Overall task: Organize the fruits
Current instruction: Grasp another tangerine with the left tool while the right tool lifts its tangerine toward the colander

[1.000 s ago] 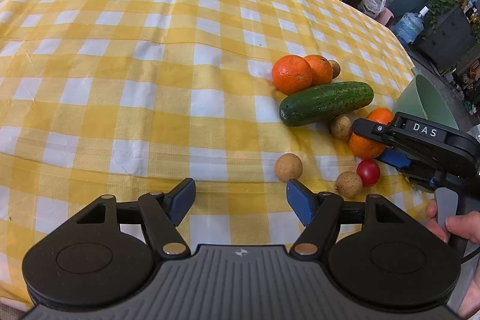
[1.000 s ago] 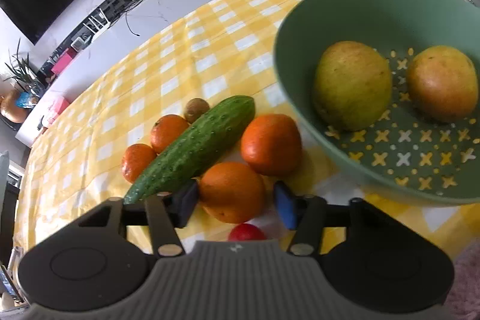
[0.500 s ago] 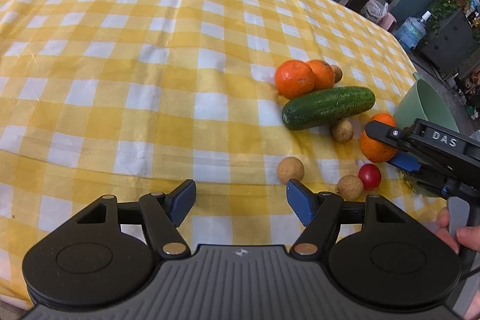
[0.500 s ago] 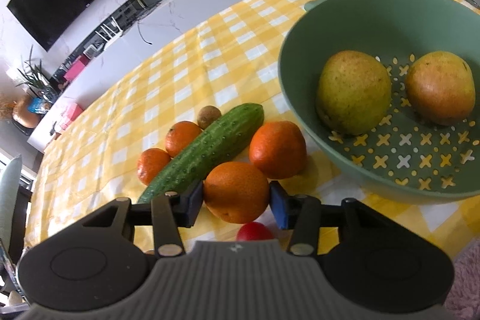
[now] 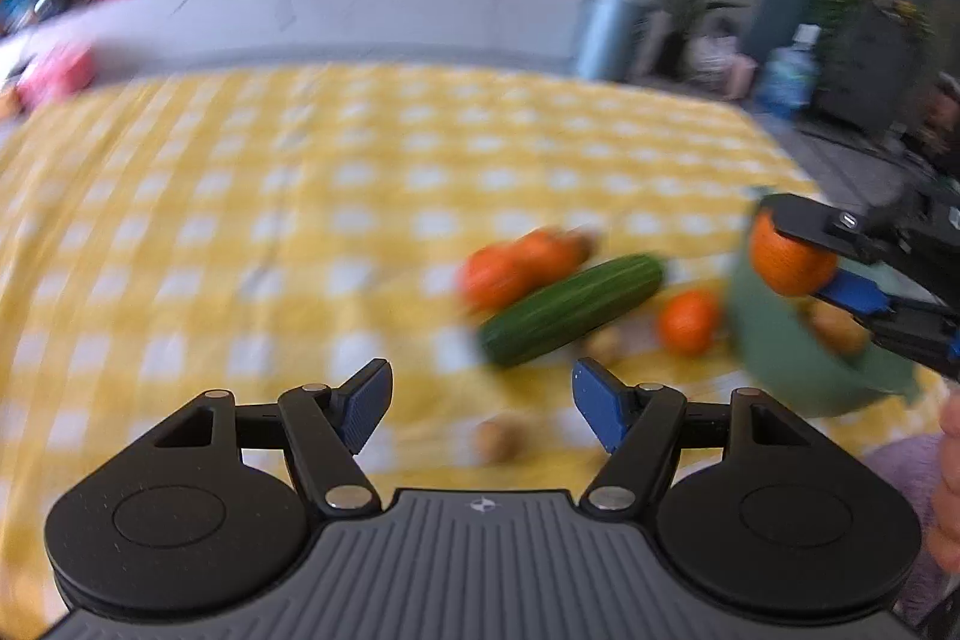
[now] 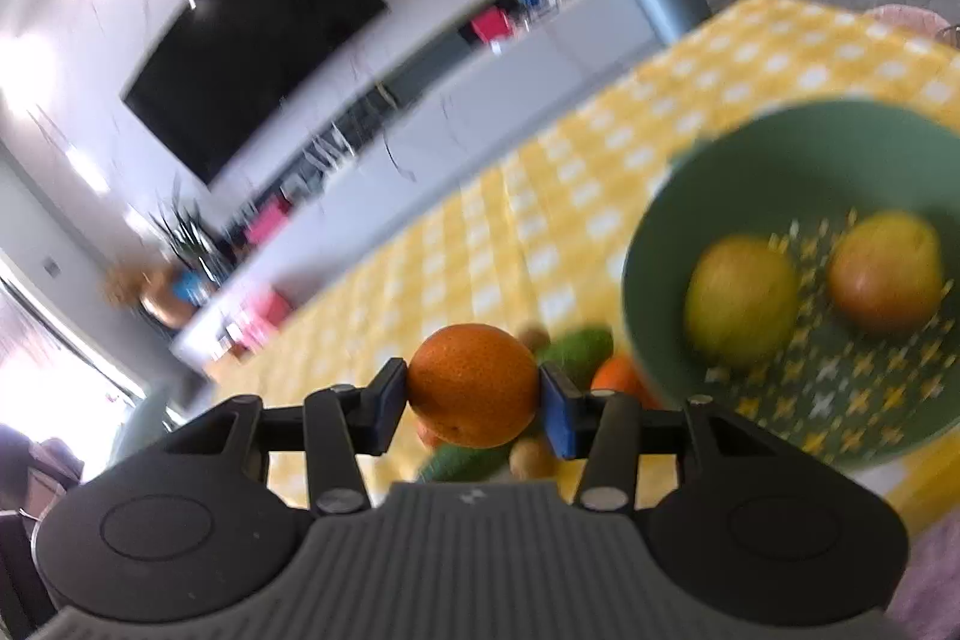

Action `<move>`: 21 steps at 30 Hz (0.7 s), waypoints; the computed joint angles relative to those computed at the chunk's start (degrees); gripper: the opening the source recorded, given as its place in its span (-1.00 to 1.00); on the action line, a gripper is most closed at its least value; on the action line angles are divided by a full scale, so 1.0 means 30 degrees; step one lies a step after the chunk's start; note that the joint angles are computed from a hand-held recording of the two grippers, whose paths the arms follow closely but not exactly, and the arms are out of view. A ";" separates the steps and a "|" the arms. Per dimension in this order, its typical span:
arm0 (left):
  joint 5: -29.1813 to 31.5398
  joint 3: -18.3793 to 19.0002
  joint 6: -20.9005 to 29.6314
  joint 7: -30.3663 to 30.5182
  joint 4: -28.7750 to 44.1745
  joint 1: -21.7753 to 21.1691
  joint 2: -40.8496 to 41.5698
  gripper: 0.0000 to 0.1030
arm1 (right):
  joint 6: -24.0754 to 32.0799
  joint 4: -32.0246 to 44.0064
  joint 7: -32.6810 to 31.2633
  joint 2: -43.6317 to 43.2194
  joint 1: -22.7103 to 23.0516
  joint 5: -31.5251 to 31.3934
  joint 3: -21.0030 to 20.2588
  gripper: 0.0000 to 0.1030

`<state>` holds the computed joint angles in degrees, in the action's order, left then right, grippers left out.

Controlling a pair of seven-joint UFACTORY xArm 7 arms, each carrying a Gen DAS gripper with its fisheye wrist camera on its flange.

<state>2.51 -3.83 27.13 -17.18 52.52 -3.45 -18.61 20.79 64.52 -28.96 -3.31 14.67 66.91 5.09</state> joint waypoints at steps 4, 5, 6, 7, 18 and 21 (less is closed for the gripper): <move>0.0575 -0.0325 -0.1572 0.3067 0.0863 -0.1245 0.1028 0.60 | -0.0033 -0.0319 -0.2550 -0.0904 -0.0387 0.3243 -0.0761 -0.13; 0.0398 -0.0262 -0.1707 0.4165 0.1243 -0.1701 0.1496 0.60 | 0.0029 -0.0445 -0.2895 -0.1108 -0.0512 0.3759 -0.0937 -0.13; 0.0098 -0.0191 -0.1819 0.5094 0.1531 -0.2067 0.1908 0.60 | 0.0177 -0.0562 -0.3170 -0.1267 -0.0672 0.4203 -0.1142 -0.13; -0.0510 -0.0016 -0.1987 0.6333 0.1820 -0.2542 0.2365 0.60 | 0.0474 -0.0648 -0.3242 -0.1381 -0.0852 0.4449 -0.1333 -0.13; -0.2272 -0.0329 0.0621 1.4023 0.5936 -0.2942 0.7159 0.49 | 0.3721 -0.1051 -0.4496 -0.2039 -0.2446 0.6705 -0.2359 -0.13; -0.3098 -0.0632 0.1079 1.5513 0.6555 -0.2601 0.7757 0.49 | 0.3866 -0.1032 -0.4475 -0.1920 -0.2734 0.6910 -0.2375 -0.13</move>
<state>-6.78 -5.73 30.37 29.36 72.18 -11.25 4.66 32.39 61.42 -42.38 -9.07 6.47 87.64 -2.04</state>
